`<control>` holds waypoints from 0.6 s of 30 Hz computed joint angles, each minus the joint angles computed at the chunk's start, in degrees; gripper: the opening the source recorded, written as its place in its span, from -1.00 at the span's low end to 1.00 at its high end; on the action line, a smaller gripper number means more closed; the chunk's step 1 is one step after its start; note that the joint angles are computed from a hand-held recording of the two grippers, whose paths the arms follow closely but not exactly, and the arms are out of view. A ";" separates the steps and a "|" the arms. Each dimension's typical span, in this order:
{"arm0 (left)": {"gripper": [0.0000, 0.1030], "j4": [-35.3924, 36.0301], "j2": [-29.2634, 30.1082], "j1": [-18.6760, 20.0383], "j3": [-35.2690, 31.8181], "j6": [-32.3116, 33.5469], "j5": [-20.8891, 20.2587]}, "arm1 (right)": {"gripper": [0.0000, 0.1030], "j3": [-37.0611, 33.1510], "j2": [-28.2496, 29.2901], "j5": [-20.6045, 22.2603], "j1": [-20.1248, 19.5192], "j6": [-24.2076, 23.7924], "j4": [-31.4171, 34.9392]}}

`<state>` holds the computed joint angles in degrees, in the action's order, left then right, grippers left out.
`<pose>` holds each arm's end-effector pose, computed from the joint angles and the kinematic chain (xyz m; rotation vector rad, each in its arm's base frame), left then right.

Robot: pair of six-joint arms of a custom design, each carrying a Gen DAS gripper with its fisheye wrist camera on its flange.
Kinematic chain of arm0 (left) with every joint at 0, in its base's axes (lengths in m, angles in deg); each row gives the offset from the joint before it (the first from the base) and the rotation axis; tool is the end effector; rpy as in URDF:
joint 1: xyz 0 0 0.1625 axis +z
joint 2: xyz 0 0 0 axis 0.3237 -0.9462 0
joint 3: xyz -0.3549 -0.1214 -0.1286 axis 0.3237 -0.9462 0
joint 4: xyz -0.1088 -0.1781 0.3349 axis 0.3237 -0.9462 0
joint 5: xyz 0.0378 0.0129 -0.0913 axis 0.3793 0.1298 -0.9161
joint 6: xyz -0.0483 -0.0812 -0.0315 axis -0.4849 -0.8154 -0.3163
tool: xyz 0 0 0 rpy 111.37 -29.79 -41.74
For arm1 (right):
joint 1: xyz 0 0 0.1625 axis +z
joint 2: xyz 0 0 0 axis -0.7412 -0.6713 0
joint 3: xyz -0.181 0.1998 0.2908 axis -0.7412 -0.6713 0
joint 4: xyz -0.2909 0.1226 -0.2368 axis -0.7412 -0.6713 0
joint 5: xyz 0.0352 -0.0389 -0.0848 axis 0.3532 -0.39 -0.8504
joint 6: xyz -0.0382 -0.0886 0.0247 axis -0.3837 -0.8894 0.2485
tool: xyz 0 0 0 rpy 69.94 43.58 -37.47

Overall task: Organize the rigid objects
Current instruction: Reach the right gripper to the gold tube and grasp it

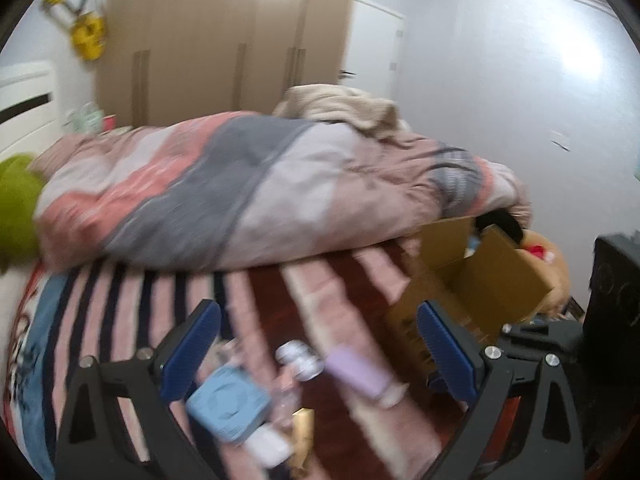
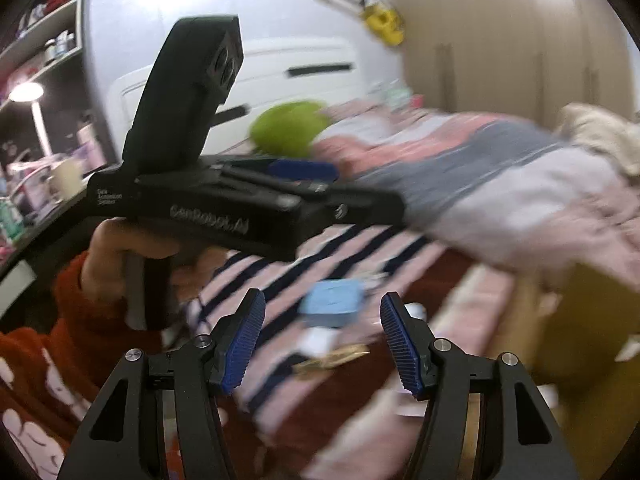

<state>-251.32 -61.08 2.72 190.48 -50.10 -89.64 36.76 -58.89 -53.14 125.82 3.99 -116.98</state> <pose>-0.4408 -0.4029 0.0463 0.6539 2.3788 -1.0558 0.0683 -0.3920 0.3678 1.4922 -2.6212 0.4978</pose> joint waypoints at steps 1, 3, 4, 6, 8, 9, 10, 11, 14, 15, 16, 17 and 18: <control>0.90 0.60 -1.44 -0.32 2.86 -2.86 1.15 | 0.12 1.76 1.26 -1.91 0.44 1.41 -2.78; 0.90 1.35 -3.21 -0.51 6.53 -7.10 2.46 | 0.13 5.14 4.62 -6.81 0.99 5.43 -10.27; 0.90 1.10 -4.15 -0.81 8.98 -9.54 3.02 | 0.13 6.23 6.13 -8.17 0.70 7.01 -13.01; 0.90 0.33 -4.81 -1.04 11.99 -12.50 3.53 | 0.13 9.47 9.70 -11.00 -0.29 10.06 -21.49; 0.90 -0.07 -5.37 -0.95 14.55 -15.20 3.56 | 0.13 11.81 13.70 -12.76 -1.28 11.37 -30.01; 0.90 -0.61 -5.40 -0.75 15.25 -15.73 3.41 | 0.13 12.53 15.29 -13.02 -1.97 12.11 -32.69; 0.90 -1.39 -5.44 -0.63 16.03 -16.21 3.17 | 0.13 13.29 17.18 -13.13 -2.85 13.43 -35.71; 0.90 -2.46 -5.51 -0.52 16.83 -16.54 2.70 | 0.13 13.74 18.28 -13.55 -2.95 14.23 -37.66; 0.90 -4.68 -5.32 -0.36 18.14 -17.13 1.86 | 0.10 14.87 21.97 -15.47 -3.24 14.46 -44.85; 0.90 -5.08 -5.28 -0.39 18.45 -17.16 1.86 | 0.04 15.04 22.30 -15.73 -3.42 12.97 -45.99; 0.90 -5.37 -5.20 -0.49 18.63 -17.23 1.81 | 0.02 15.52 21.69 -15.93 -3.44 12.02 -46.26; 0.90 -6.10 -5.01 -0.43 18.68 -17.03 1.62 | 0.00 16.03 21.14 -16.65 -3.24 10.51 -47.10; 0.90 -7.16 -4.76 -0.35 18.67 -16.72 1.50 | -0.14 16.51 21.29 -17.51 -3.02 9.15 -48.86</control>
<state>-258.47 -65.84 2.37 209.16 -66.83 -88.15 53.27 -37.60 -70.64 122.80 13.14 -165.84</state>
